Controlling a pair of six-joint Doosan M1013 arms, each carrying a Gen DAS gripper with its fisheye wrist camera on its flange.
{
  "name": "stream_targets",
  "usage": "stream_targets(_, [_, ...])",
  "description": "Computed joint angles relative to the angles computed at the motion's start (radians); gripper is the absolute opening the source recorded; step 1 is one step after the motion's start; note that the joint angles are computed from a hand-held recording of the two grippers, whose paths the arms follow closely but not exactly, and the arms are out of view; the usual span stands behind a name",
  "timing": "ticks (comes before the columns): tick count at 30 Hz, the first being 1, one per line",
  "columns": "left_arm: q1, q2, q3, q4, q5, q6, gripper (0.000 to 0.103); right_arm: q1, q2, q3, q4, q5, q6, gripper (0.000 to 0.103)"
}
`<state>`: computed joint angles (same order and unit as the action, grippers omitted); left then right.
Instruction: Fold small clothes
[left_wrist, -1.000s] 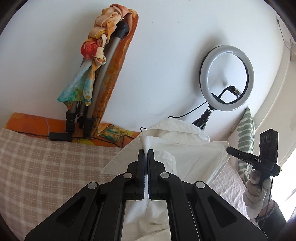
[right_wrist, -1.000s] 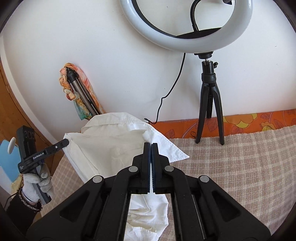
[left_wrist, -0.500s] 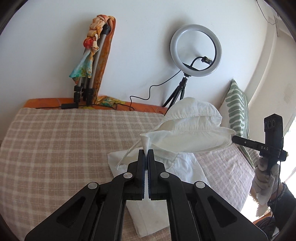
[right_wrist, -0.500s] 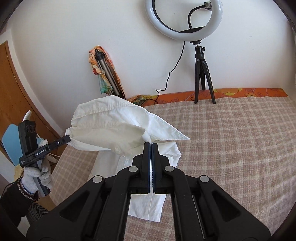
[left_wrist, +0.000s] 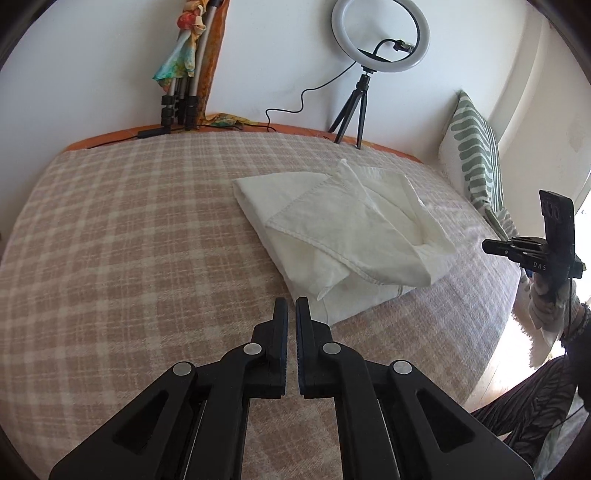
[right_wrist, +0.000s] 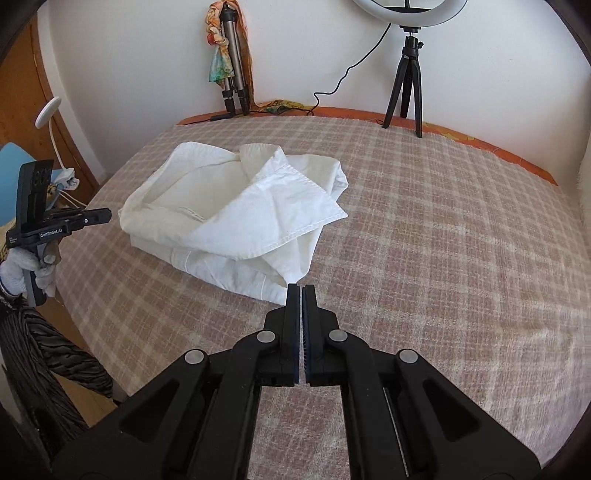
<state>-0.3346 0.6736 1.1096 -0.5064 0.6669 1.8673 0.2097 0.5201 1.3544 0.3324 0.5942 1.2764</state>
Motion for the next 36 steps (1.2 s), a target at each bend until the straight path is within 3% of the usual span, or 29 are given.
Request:
stream_targets(3, [0.017,-0.008,0.009,-0.060,-0.017,-0.023,0.011,-0.028,-0.013,0.022,0.083,-0.012,0.012,0.003])
stream_targets(5, [0.025,0.003,-0.008,-0.102,-0.018,-0.065,0.021,-0.050,-0.003,0.017,0.176,-0.016,0.036,0.016])
stream_targets(7, [0.029,0.021,-0.031,-0.154,-0.006,-0.092,0.033,-0.060,0.014,0.005,0.224,-0.020,0.072,0.048])
stream_targets(8, [0.029,0.034,-0.048,-0.174,0.011,-0.098,0.033,-0.063,0.027,-0.008,0.245,-0.010,0.086,0.051])
stream_targets(11, [0.022,0.076,-0.106,-0.175,0.083,-0.135,0.033,-0.072,0.077,-0.062,0.330,0.063,0.090,0.051])
stream_targets(17, [0.025,0.119,-0.138,-0.281,0.147,-0.172,0.029,-0.070,0.137,-0.121,0.382,0.140,0.107,0.051])
stream_targets(18, [0.023,0.124,-0.148,-0.266,0.156,-0.185,0.026,-0.071,0.144,-0.125,0.398,0.146,0.101,0.051])
stream_targets(19, [0.022,0.126,-0.151,-0.268,0.161,-0.178,0.009,-0.073,0.149,-0.128,0.421,0.155,0.094,0.050])
stream_targets(20, [0.018,0.124,-0.151,-0.254,0.156,-0.181,0.007,-0.076,0.153,-0.127,0.461,0.160,0.073,0.045])
stream_targets(21, [0.015,0.118,-0.146,-0.248,0.143,-0.171,0.006,-0.079,0.157,-0.131,0.490,0.177,0.059,0.022])
stream_targets(22, [0.013,0.113,-0.143,-0.239,0.135,-0.160,0.005,-0.079,0.160,-0.137,0.501,0.192,0.058,0.005])
stream_targets(24, [0.009,0.104,-0.138,-0.221,0.120,-0.141,0.004,-0.075,0.151,-0.131,0.508,0.175,0.032,0.005])
stream_targets(26, [0.007,0.104,-0.142,-0.179,0.125,-0.146,0.003,-0.064,0.145,-0.137,0.431,0.165,0.041,0.003])
stream_targets(28, [0.001,0.111,-0.148,-0.094,0.138,-0.188,0.003,-0.057,0.154,-0.151,0.362,0.187,0.088,0.003])
stream_targets(30, [0.003,0.120,-0.152,-0.077,0.171,-0.196,0.003,-0.052,0.164,-0.163,0.308,0.210,0.123,0.003])
stream_targets(33, [0.005,0.110,-0.145,-0.063,0.158,-0.185,0.006,-0.053,0.158,-0.171,0.301,0.219,0.092,0.003])
stream_targets(35, [0.000,0.091,-0.133,0.003,0.112,-0.224,0.006,-0.067,0.159,-0.183,0.364,0.252,0.026,0.008])
stream_targets(36, [0.000,0.083,-0.127,-0.001,0.086,-0.216,0.006,-0.074,0.155,-0.179,0.391,0.244,0.002,0.023])
